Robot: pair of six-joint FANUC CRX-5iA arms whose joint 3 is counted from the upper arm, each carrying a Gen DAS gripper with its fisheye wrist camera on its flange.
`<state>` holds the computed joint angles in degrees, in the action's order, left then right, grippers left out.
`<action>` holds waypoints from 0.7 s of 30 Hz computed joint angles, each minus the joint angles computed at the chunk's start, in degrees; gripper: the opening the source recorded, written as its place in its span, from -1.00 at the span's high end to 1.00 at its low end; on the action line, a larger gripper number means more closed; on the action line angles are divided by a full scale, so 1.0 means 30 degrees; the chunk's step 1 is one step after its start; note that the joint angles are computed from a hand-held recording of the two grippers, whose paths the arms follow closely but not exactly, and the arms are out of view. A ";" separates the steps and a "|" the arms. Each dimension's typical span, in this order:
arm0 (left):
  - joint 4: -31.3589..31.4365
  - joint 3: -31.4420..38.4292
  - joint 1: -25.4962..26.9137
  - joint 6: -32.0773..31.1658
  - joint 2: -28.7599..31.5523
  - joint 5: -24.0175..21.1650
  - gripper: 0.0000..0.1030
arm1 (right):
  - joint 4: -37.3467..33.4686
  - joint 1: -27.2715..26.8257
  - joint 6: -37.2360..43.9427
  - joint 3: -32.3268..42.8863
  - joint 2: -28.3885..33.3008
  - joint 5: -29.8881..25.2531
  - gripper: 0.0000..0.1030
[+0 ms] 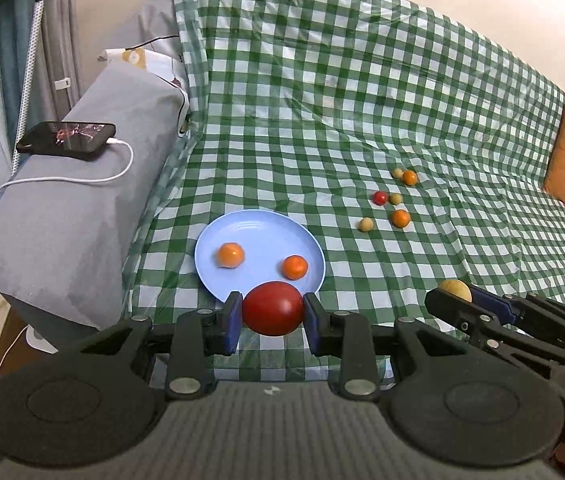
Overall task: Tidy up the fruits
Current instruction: 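Carry the red tomato and yellow fruit over the blue plate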
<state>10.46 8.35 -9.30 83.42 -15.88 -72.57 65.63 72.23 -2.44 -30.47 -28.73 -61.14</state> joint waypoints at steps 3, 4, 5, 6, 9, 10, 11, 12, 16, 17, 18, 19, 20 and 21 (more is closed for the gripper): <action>0.0068 -0.0054 0.0107 -0.0025 0.0050 0.0020 0.32 | -0.0298 -0.0140 0.0356 0.0177 0.0118 0.0088 0.48; 0.0147 -0.0044 0.0165 -0.0044 0.0121 0.0034 0.32 | -0.0421 -0.0260 0.0470 0.0252 0.0194 0.0172 0.48; 0.0206 -0.0031 0.0226 -0.0074 0.0194 0.0063 0.31 | -0.0546 -0.0330 0.0571 0.0318 0.0251 0.0217 0.48; 0.0189 0.0030 0.0233 -0.0043 0.0296 0.0081 0.31 | -0.0679 -0.0416 0.0683 0.0368 0.0293 0.0281 0.48; 0.0197 0.0196 0.0297 -0.0065 0.0612 0.0151 0.31 | -0.1091 -0.0716 0.1022 0.0575 0.0490 0.0468 0.48; 0.0153 0.0331 0.0286 -0.0016 0.0782 0.0145 0.31 | -0.1224 -0.0861 0.1153 0.0655 0.0595 0.0577 0.48; 0.0267 0.0409 0.0298 -0.0070 0.0947 0.0169 0.31 | -0.1366 -0.0989 0.1294 0.0772 0.0719 0.0639 0.48; 0.0249 0.0555 0.0285 -0.0051 0.1129 0.0154 0.31 | -0.1516 -0.1148 0.1445 0.0900 0.0865 0.0726 0.48; 0.0094 0.1097 0.0181 0.0010 0.1873 0.0295 0.31 | -0.2054 -0.1940 0.2155 0.1324 0.1433 0.1279 0.48; 0.0072 0.1250 0.0150 0.0003 0.2100 0.0343 0.32 | -0.2195 -0.2165 0.2324 0.1435 0.1583 0.1423 0.48; -0.0001 0.1450 0.0080 0.0031 0.2365 0.0344 0.32 | -0.2380 -0.2431 0.2555 0.1557 0.1753 0.1610 0.48; -0.0125 0.1676 -0.0010 0.0120 0.2643 0.0326 0.32 | -0.2578 -0.2658 0.2744 0.1673 0.1930 0.1753 0.48; -0.0153 0.1829 -0.0055 0.0107 0.2890 0.0356 0.32 | -0.2827 -0.2903 0.2968 0.1821 0.2099 0.1936 0.48; -0.0213 0.2013 -0.0110 0.0080 0.3170 0.0383 0.32 | -0.3118 -0.3197 0.3270 0.1982 0.2287 0.2198 0.48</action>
